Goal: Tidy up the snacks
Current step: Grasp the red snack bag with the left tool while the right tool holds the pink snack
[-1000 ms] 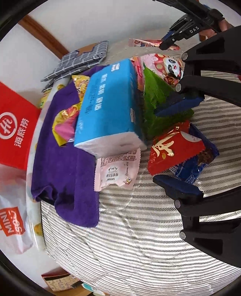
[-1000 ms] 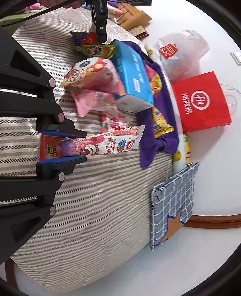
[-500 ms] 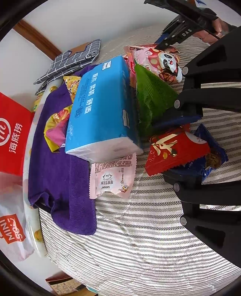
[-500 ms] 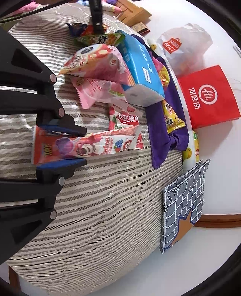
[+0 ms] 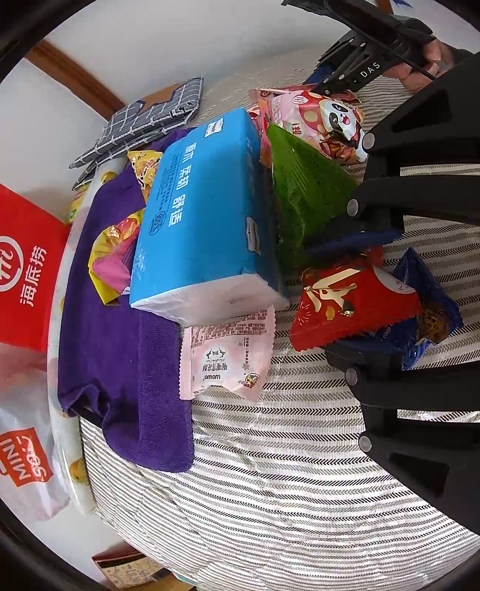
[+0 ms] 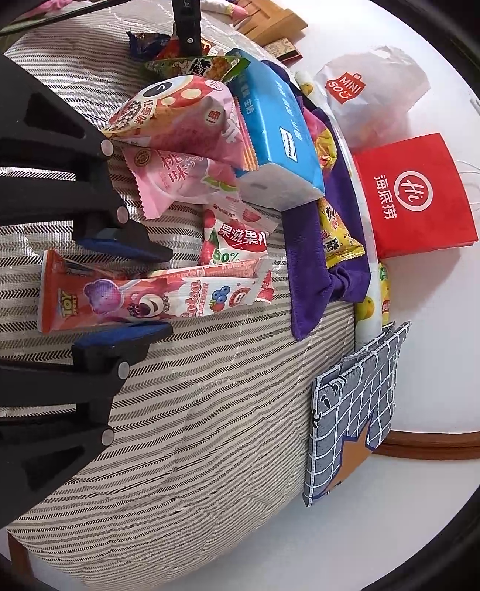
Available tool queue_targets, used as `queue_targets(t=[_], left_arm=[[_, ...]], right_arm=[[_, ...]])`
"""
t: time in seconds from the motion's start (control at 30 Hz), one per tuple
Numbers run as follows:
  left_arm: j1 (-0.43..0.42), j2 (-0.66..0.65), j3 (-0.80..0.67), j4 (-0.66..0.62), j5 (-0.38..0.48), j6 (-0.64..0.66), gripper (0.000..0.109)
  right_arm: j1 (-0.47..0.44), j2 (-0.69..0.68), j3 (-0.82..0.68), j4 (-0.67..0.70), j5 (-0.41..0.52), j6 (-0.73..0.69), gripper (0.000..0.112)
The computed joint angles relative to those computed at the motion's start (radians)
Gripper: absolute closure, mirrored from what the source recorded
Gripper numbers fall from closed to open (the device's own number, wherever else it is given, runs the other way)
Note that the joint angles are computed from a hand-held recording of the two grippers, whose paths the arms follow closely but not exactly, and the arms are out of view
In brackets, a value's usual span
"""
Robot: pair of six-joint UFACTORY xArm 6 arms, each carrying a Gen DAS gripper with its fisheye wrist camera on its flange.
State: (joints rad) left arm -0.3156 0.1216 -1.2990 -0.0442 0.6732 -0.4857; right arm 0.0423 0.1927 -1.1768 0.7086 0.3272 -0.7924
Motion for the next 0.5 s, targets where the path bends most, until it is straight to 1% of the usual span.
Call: queue_targets(t=[0.17,0.3,0.5], left_arm=[[-0.006,0.001,-0.002,0.029,0.002,-0.005,0.070],[-0.004,0.004,-0.002,0.022,-0.005,-0.012,0.070],[-0.002,0.002,0.003,0.010,-0.014,-0.009,0.070]], right_arm=[[0.003,0.000,0.002,-0.020,-0.003,0.009,0.077],[0.000,0.002,-0.006,-0.006,0.018,-0.009,0.073],[0.004,0.003,-0.006,-0.022,0.017,-0.006,0.070]])
